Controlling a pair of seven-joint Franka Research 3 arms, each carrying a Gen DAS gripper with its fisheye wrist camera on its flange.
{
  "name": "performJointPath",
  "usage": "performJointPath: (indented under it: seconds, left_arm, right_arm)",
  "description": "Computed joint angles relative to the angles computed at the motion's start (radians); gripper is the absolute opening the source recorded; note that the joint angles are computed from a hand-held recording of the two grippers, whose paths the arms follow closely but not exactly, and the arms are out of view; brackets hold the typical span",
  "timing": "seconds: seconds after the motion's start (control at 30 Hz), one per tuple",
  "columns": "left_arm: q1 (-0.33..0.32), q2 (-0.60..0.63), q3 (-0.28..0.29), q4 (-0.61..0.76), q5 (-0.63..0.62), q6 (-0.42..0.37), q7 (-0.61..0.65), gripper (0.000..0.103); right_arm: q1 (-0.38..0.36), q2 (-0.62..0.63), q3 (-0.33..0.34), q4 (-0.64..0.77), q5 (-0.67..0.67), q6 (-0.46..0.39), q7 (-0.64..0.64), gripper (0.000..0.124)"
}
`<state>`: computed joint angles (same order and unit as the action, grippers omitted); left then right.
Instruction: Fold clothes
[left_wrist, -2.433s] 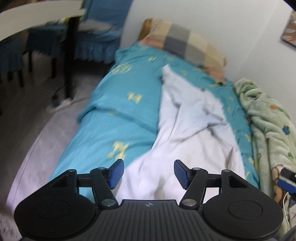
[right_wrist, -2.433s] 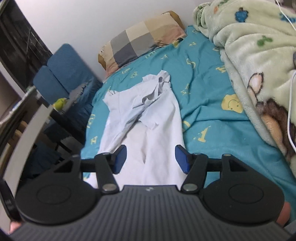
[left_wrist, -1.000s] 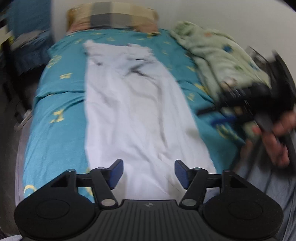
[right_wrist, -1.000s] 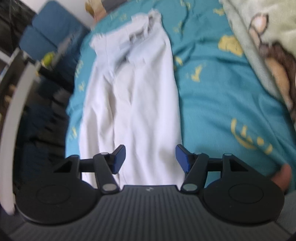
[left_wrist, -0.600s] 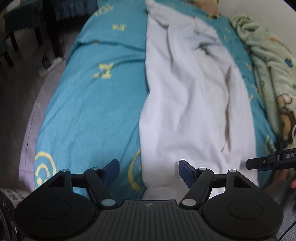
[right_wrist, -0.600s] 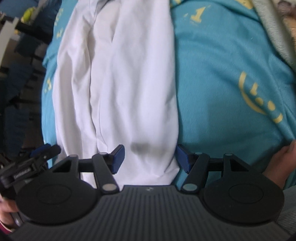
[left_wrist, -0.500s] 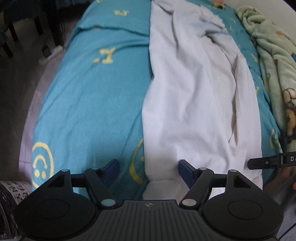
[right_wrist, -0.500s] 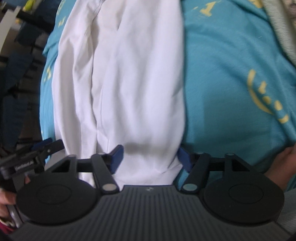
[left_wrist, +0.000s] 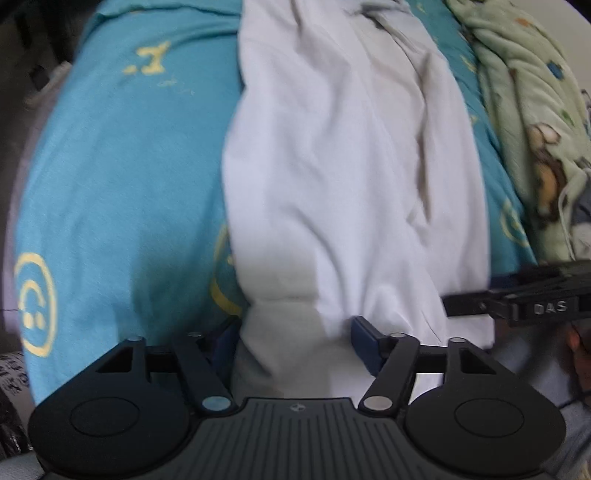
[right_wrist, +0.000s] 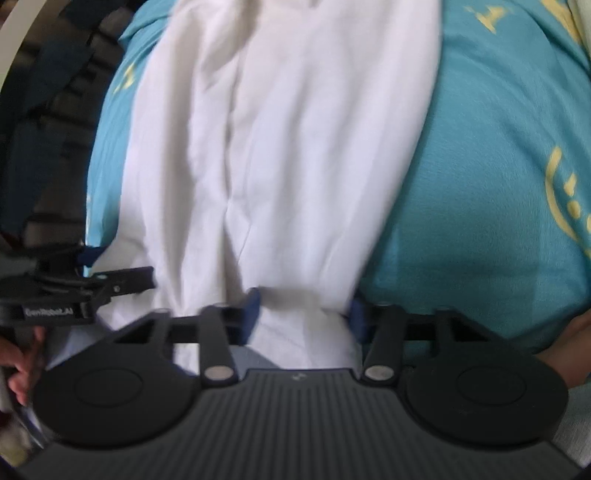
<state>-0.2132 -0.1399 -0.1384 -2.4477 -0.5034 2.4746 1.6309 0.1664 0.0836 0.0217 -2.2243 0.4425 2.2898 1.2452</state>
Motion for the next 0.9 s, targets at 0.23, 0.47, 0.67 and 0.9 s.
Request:
performJointPath:
  seconds: [0.23,0.47,0.67,0.9]
  left_arm:
    - [-0.001,-0.048,0.000,-0.012,0.028,-0.026,-0.034,0.014]
    - [-0.012,-0.147,0.039,-0.056,0.018,-0.005,-0.047,0.007]
    - [-0.063,-0.218,0.061,-0.099,-0.069,0.081,-0.060,0.005]
    - [-0.157,-0.357,0.087,-0.149,-0.151,0.241,-0.148,0.004]
  right_arm:
    - [0.005,-0.066,0.000,-0.056,0.018,0.050,-0.046,0.011]
    - [-0.027,-0.161,-0.040,-0.082,0.215,0.032,-0.149,0.010]
    - [-0.048,-0.213,-0.074,-0.090,0.346,0.042,-0.223,0.010]
    - [-0.050,-0.249,-0.083,-0.090,0.507,0.112,-0.295,0.009]
